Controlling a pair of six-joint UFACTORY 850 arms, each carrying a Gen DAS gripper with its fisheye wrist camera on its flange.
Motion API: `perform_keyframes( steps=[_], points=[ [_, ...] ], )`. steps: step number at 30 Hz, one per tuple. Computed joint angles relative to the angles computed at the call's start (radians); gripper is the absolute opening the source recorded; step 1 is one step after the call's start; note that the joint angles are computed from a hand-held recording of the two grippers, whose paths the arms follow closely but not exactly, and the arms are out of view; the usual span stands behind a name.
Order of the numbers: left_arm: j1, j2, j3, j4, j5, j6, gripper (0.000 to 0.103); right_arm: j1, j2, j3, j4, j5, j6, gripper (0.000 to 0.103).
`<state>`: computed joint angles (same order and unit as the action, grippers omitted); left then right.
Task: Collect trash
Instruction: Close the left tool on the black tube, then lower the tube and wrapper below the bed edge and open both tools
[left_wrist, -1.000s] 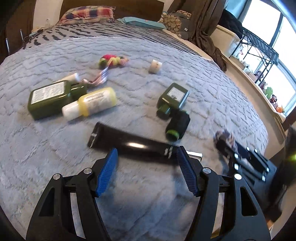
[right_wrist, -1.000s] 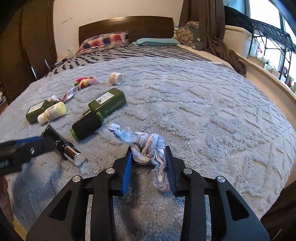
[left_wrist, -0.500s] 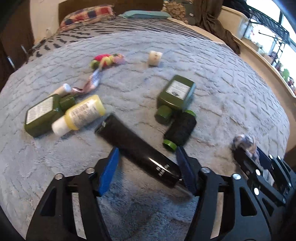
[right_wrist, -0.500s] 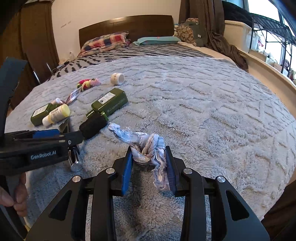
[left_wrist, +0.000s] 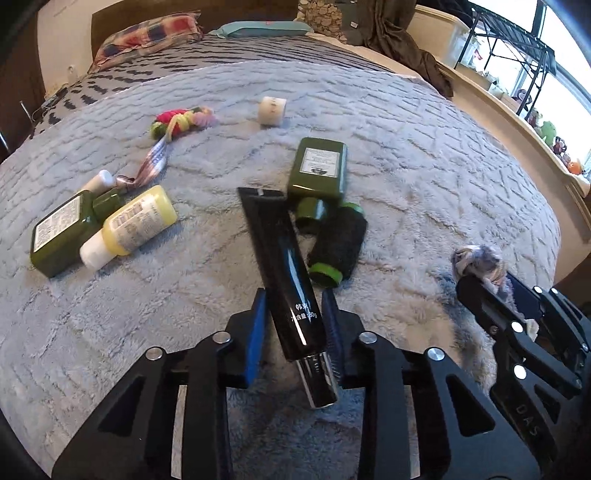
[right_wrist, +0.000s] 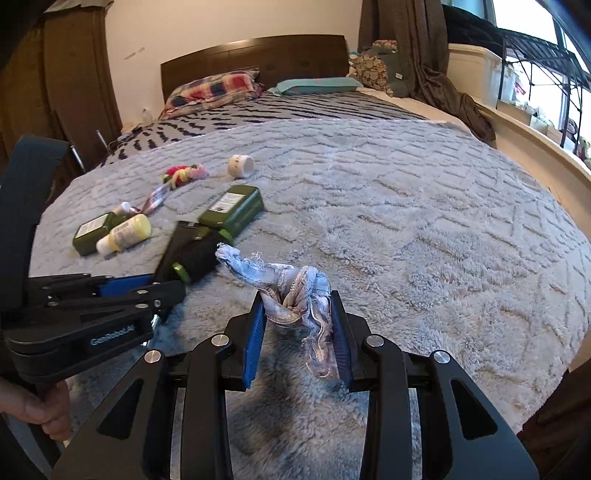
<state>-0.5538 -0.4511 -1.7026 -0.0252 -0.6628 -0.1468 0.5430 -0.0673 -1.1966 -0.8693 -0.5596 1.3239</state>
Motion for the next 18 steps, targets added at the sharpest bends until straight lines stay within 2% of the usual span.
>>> perform_keyframes(
  steps=[6,11,18],
  points=[
    [0.000,0.086,0.099,0.014,0.035,0.009,0.024,0.019,0.021,0.002,0.023,0.012,-0.018,0.034],
    [0.002,0.187,0.214,0.047,0.076,-0.006,0.024,0.062,0.039,0.004,0.007,0.004,-0.013,0.034],
    [0.014,0.397,0.422,0.099,0.150,-0.035,0.024,0.124,0.061,0.026,0.045,-0.003,-0.044,0.034]
  ],
)
